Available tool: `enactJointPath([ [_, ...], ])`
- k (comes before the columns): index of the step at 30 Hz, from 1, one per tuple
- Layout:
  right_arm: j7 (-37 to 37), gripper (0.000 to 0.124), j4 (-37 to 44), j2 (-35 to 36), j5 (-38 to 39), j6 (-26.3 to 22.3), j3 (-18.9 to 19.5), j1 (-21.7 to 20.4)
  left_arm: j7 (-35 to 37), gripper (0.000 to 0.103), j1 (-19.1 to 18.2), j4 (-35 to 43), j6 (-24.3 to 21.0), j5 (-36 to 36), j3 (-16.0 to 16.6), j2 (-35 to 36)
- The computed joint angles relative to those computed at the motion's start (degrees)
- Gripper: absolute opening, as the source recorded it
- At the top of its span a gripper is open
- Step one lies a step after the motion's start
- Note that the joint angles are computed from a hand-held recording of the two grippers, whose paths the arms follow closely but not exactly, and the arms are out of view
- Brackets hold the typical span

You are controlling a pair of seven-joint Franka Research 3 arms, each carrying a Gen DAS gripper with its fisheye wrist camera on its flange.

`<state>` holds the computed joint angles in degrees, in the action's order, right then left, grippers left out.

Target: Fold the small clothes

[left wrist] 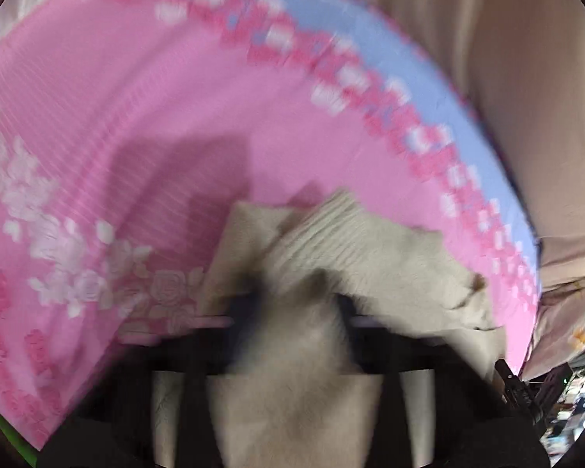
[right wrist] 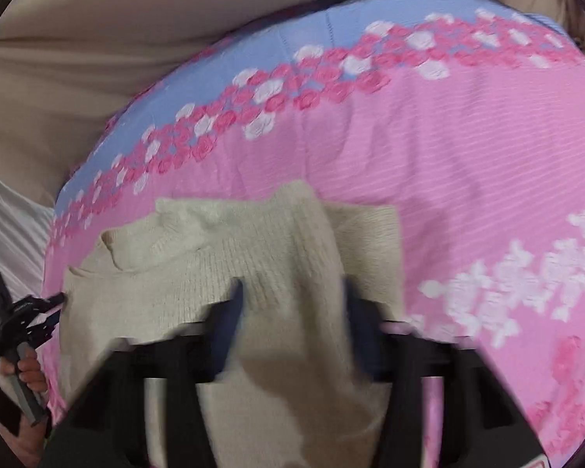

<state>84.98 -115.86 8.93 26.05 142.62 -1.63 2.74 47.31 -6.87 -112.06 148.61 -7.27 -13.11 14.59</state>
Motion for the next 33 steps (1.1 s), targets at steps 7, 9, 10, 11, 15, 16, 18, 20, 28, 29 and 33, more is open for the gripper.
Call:
enactJointPath([
  [7, 0.76, 0.009, 1.26, 0.52, 4.78, 5.81, -0.70, -1.16, -1.73, 0.008, -0.86, 1.91, 5.24, 3.90, 1.50, 0.38],
  [9, 5.42, 0.017, 4.52, 4.57, -2.27, 0.61, -1.87, -0.43, -2.14, 0.012, -0.94, 4.43, 3.55, 5.06, 1.33, 3.61],
  [10, 8.11, 0.017, 4.18, 4.47, -5.10, 0.17, -1.04, -1.09, -1.56, 0.014, -0.85, 3.94, 2.87, 3.80, 1.23, 3.90],
  [11, 8.29, 0.017, 1.98, 2.37, -4.63, 2.92, -1.91, 0.25, -1.69, 0.014, 0.40, 1.45, 4.70, 2.25, -0.08, 2.18],
  [15, 1.86, 0.018, -4.87, -7.20, -2.99, 8.09, 0.46, 1.82, -10.19, 0.052, -0.94, -12.47, 9.09, 6.40, 2.00, -10.83],
  [16, -1.75, 0.017, -4.36, -7.72, 0.57, 5.34, 1.12, 2.25, -11.98, 0.055, -1.14, -15.25, 8.61, 7.75, 2.27, -13.51],
  [18, -6.17, 0.011, -3.30, -7.50, 3.78, 0.92, 2.21, 3.64, -9.96, 0.055, -1.79, -21.14, 7.12, 2.36, 2.35, -18.44],
  [20, -9.08, 0.007, -1.48, -5.79, 4.72, -2.66, 3.59, 5.58, -7.14, 0.055, -3.52, -24.57, 6.52, -6.12, 3.13, -20.39],
  [28, -5.69, 0.006, 11.99, 6.93, -6.40, -14.45, 5.06, 11.54, 2.61, 0.018, -11.39, -31.57, 16.69, -32.31, 5.58, -21.56],
  [29, -4.49, 0.006, 14.07, 8.79, -8.38, -16.31, 4.82, 12.09, 4.40, 0.016, -11.70, -31.29, 17.12, -34.84, 5.82, -21.48],
  [33, -2.92, 0.003, 17.35, 11.54, -10.68, -18.76, 4.70, 12.79, 13.81, 0.012, -13.70, -30.42, 19.39, -44.12, 6.69, -23.88],
])
